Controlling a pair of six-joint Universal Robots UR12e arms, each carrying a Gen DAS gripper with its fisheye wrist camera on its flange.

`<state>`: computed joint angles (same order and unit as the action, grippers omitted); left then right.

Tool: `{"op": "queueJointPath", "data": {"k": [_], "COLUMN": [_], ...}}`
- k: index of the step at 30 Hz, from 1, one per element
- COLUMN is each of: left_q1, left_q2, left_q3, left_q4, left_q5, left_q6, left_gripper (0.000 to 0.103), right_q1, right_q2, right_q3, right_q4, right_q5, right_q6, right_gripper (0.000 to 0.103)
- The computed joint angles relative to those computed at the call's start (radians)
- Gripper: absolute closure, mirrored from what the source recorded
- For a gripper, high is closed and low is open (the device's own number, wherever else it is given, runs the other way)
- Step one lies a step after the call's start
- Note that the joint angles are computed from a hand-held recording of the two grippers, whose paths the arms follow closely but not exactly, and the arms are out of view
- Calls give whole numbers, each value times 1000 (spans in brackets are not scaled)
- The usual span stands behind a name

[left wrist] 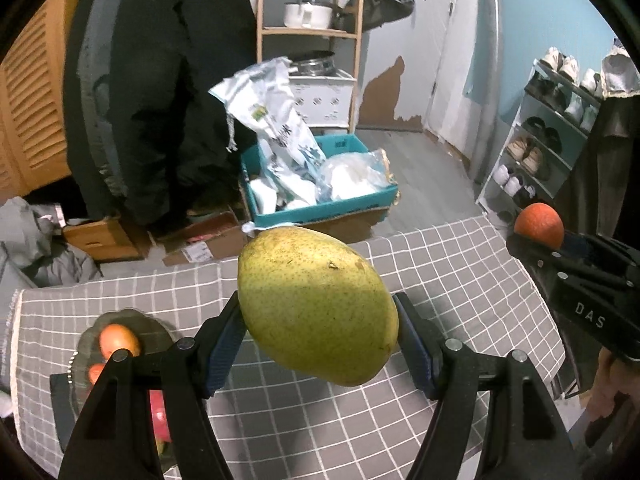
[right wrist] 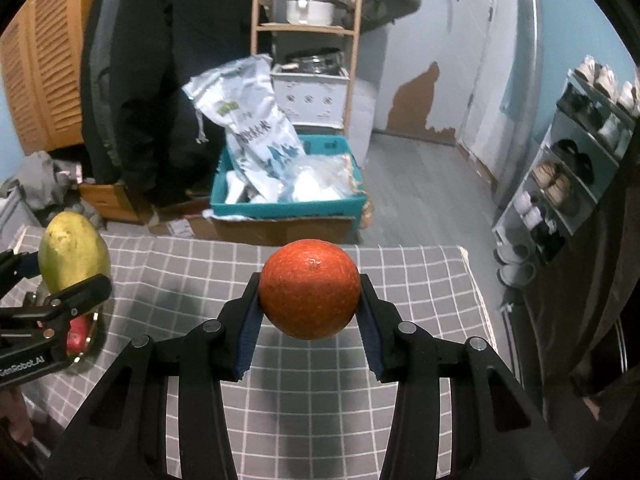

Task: Organize fruits
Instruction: 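Lift and carry the pear with the left tool while the right tool carries the tangerine to the bowl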

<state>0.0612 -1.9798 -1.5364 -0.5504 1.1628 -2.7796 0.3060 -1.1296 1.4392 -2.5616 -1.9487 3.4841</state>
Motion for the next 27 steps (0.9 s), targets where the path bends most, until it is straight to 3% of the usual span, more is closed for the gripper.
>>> {"op": "queueJointPath", "data": {"k": [9,27], "left_q1": [45,114], "left_q2": [20,9], "left_q3": [-12,-25], "left_q4": [29,55], "left_q5": [3,85], "left_q6": [-25,-64], "left_gripper": [30,30], "right_q1": [22,69], "right_q2": [28,159], "right_q3": [-51,-245], "right_q4": [-17,30], "right_q5": [41,152], "right_q6": [-35,-101], "right_gripper": [60,60]}}
